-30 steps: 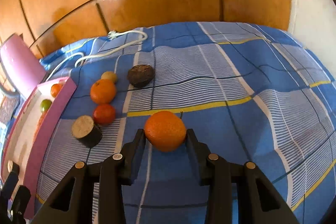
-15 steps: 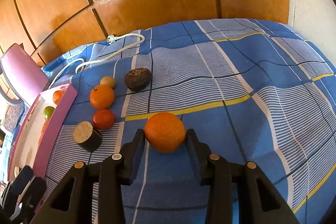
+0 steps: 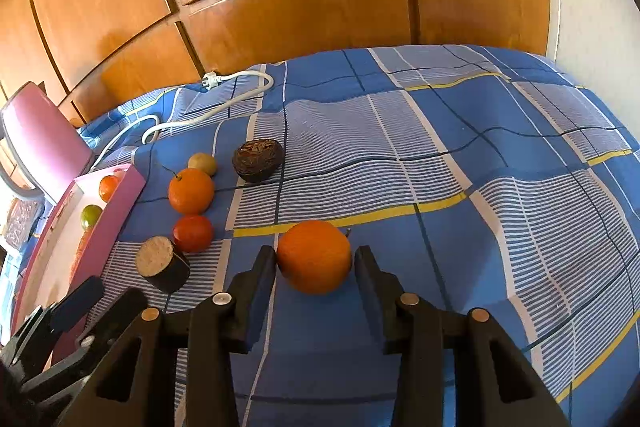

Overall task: Organize fruits
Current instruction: 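Close the right tool on the orange while the left tool grasps the eggplant slice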

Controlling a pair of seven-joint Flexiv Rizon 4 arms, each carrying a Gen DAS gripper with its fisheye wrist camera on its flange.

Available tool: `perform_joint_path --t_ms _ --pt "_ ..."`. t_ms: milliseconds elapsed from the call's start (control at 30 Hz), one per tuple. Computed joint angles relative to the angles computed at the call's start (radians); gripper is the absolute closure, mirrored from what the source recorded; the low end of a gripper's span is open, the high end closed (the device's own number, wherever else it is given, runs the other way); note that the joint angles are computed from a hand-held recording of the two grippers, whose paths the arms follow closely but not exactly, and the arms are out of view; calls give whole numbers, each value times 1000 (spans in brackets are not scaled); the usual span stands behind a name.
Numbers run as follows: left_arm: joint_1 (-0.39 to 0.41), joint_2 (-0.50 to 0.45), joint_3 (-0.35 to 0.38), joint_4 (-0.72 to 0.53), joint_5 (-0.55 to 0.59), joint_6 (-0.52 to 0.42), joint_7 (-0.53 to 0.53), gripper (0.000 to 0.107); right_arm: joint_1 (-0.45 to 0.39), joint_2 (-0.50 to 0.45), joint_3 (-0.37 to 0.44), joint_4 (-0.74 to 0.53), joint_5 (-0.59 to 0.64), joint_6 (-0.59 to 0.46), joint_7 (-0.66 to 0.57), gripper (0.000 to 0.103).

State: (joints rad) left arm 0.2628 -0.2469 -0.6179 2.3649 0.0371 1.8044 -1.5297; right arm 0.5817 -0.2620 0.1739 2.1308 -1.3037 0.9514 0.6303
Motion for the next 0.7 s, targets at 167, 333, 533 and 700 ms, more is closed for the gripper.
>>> perform_joint_path --t_ms 167,333,533,700 --pt "-92 -41 68 -68 -41 -52 34 48 -1 4 1 3 1 -8 0 63" --pt "5 -81 -61 -74 -138 -103 87 69 -6 7 2 10 0 -6 13 63" --pt "80 -45 -121 2 -115 -39 38 69 -12 2 -2 11 -16 14 22 63" --pt "9 -11 -13 61 -39 59 -10 69 -23 -2 -8 14 -42 52 42 63"
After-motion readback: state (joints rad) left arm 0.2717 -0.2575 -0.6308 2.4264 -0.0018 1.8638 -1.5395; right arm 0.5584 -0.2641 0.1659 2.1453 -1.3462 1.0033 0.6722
